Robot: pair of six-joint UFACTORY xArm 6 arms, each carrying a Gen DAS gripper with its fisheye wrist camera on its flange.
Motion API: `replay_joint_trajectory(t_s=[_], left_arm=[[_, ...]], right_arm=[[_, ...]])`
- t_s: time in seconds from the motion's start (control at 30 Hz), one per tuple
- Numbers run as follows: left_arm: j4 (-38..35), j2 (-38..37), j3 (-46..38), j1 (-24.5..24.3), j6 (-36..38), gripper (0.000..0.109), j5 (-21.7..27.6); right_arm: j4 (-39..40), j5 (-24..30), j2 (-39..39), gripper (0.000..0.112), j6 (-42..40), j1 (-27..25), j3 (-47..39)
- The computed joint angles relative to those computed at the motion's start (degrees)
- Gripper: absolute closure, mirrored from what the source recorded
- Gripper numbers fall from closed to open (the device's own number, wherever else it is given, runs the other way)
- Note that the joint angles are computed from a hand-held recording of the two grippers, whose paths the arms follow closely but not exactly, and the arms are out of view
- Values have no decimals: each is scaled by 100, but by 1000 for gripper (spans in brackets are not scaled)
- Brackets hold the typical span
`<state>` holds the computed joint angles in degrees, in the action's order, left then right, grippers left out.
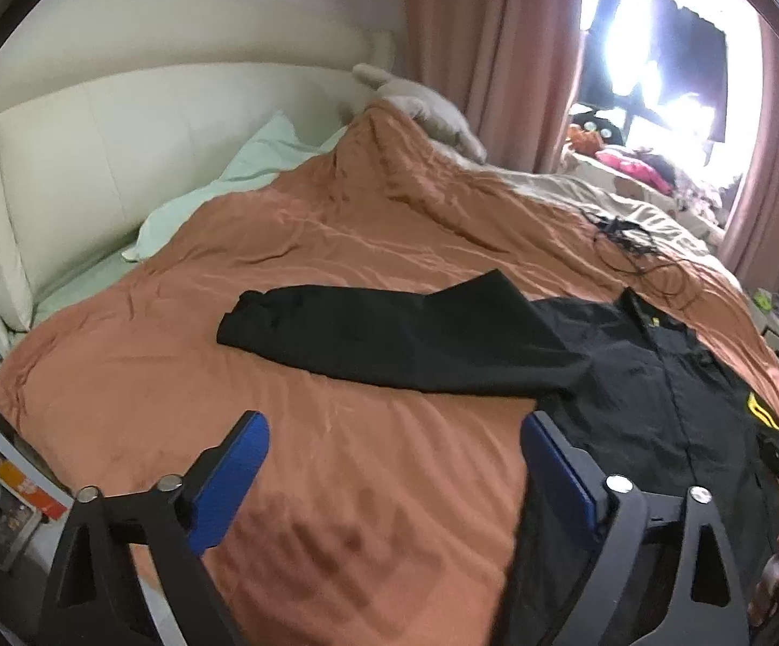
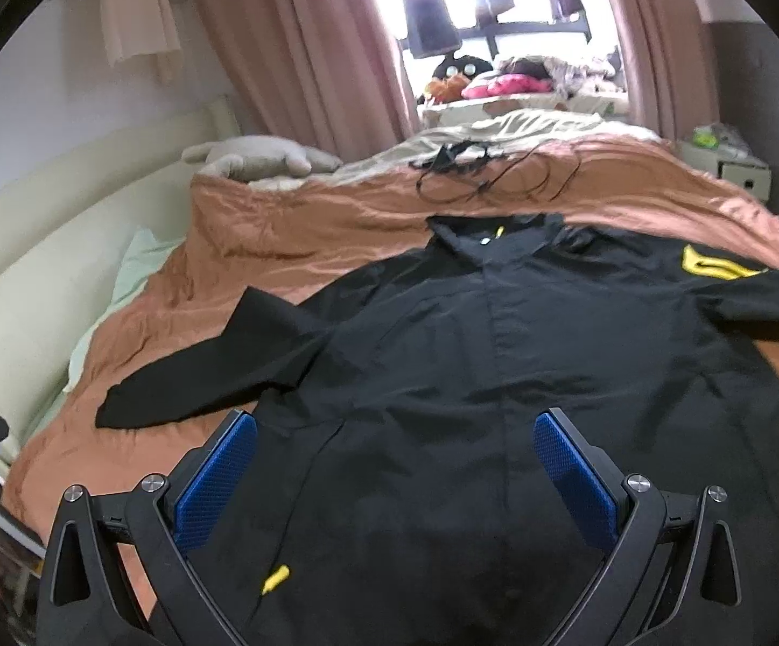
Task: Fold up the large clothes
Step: 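Move both grippers toward the jacket, left toward a sleeve, right toward the body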
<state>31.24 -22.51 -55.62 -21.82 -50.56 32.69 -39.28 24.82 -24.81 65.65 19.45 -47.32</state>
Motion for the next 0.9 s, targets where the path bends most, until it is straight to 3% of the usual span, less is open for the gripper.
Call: replay_joint_trajectory(t_s=[0.17, 0.33, 0.57, 0.77, 0.87, 0.9], left_arm=[[-304, 624, -417, 299, 252, 25, -130], [-765, 1211, -804, 559, 556, 30, -223], [-1773, 2021, -1302, 1019, 1043, 37, -386], [-2003, 2646, -1725, 1271, 1051, 38, -316], [-2078, 2978, -1915, 1380, 949, 53, -233], [-2123, 3087, -1985, 1409, 913, 53, -163]], right_arm=[[447, -301, 630, 13, -340, -231, -413], [1117, -563, 1306, 27, -963, -336, -905], [2160, -826, 2240, 33, -1982, -443, -1499], [3167, -720, 3048, 43, -2808, -495, -2095], [3751, -759, 3363, 50, -3246, -501, -2344], [3852, -745, 3478, 54, -3362, -499, -2455]])
